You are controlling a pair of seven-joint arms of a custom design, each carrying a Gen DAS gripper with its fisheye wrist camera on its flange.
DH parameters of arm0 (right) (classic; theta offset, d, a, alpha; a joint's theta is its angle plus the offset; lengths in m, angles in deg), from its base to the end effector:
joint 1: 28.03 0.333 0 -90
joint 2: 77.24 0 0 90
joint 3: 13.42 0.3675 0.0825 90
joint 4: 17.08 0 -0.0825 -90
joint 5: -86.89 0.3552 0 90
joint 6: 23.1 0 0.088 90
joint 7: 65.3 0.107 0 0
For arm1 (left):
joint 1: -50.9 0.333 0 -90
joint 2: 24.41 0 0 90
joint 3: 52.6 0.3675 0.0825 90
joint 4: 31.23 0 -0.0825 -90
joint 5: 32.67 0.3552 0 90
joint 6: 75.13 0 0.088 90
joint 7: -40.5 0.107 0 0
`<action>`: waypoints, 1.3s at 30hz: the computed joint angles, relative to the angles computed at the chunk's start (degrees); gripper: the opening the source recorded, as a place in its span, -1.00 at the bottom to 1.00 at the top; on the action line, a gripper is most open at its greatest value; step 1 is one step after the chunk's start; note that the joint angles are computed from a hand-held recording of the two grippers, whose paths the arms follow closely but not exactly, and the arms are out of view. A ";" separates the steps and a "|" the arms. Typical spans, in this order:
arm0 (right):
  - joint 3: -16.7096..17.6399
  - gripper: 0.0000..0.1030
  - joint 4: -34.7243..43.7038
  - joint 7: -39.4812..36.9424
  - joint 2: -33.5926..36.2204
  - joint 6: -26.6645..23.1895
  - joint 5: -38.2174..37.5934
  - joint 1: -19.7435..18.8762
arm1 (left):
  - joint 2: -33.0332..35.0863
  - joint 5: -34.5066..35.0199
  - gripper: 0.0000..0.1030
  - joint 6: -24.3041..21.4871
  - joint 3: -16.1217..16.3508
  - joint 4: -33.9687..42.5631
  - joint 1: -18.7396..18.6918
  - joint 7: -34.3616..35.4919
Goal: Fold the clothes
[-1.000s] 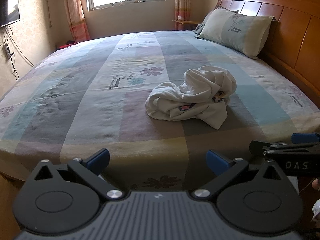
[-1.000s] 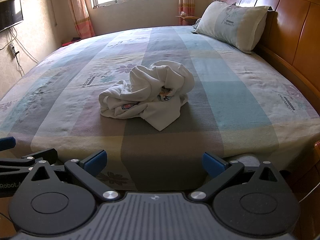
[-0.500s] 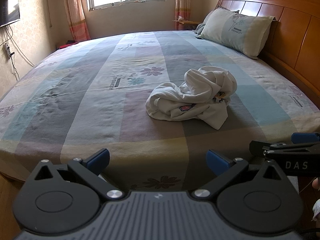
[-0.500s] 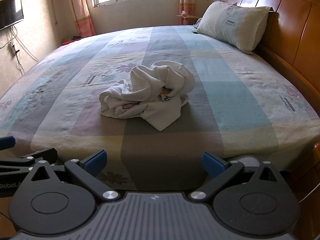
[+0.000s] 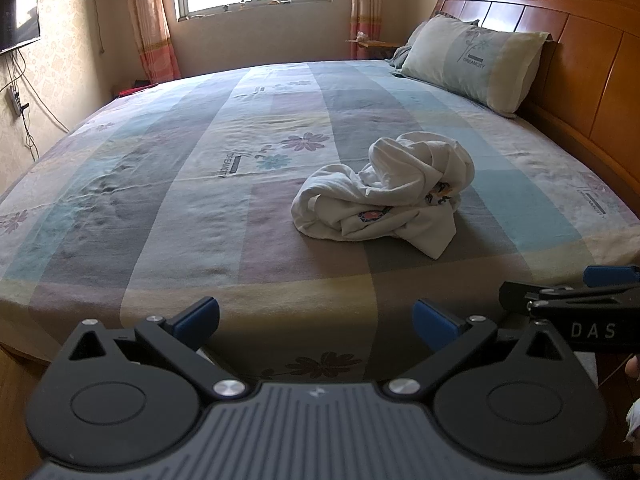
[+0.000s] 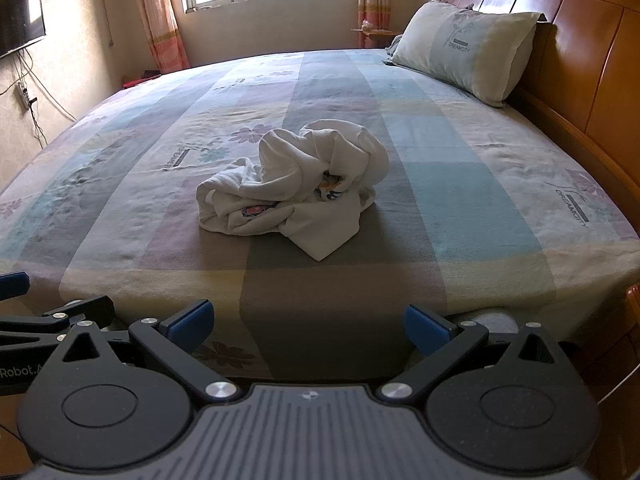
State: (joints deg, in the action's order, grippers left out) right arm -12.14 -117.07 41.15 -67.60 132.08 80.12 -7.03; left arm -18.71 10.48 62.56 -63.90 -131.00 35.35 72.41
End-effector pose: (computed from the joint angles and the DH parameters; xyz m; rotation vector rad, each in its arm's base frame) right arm 0.5940 0.2464 0.6276 -1.8548 1.5378 -0.5362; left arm 0.5532 -0.2675 0.6345 -1.8121 1.5924 -0.6502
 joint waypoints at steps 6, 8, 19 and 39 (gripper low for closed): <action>0.02 1.00 0.15 -0.26 0.06 -0.33 0.54 -0.13 | 0.00 0.18 0.99 -0.07 0.01 0.01 -0.06 -0.02; -0.03 1.00 0.21 -0.07 0.07 -0.49 0.35 -0.04 | 0.04 0.14 0.99 0.06 0.05 -0.02 0.00 -0.01; -0.03 1.00 0.90 0.07 0.43 -1.55 0.22 0.05 | 0.10 -0.15 0.99 0.26 0.14 -0.24 0.14 -0.15; 0.11 1.00 5.81 -4.15 3.35 -4.72 2.75 0.16 | 1.05 0.04 0.99 -0.15 0.57 0.78 0.33 -0.87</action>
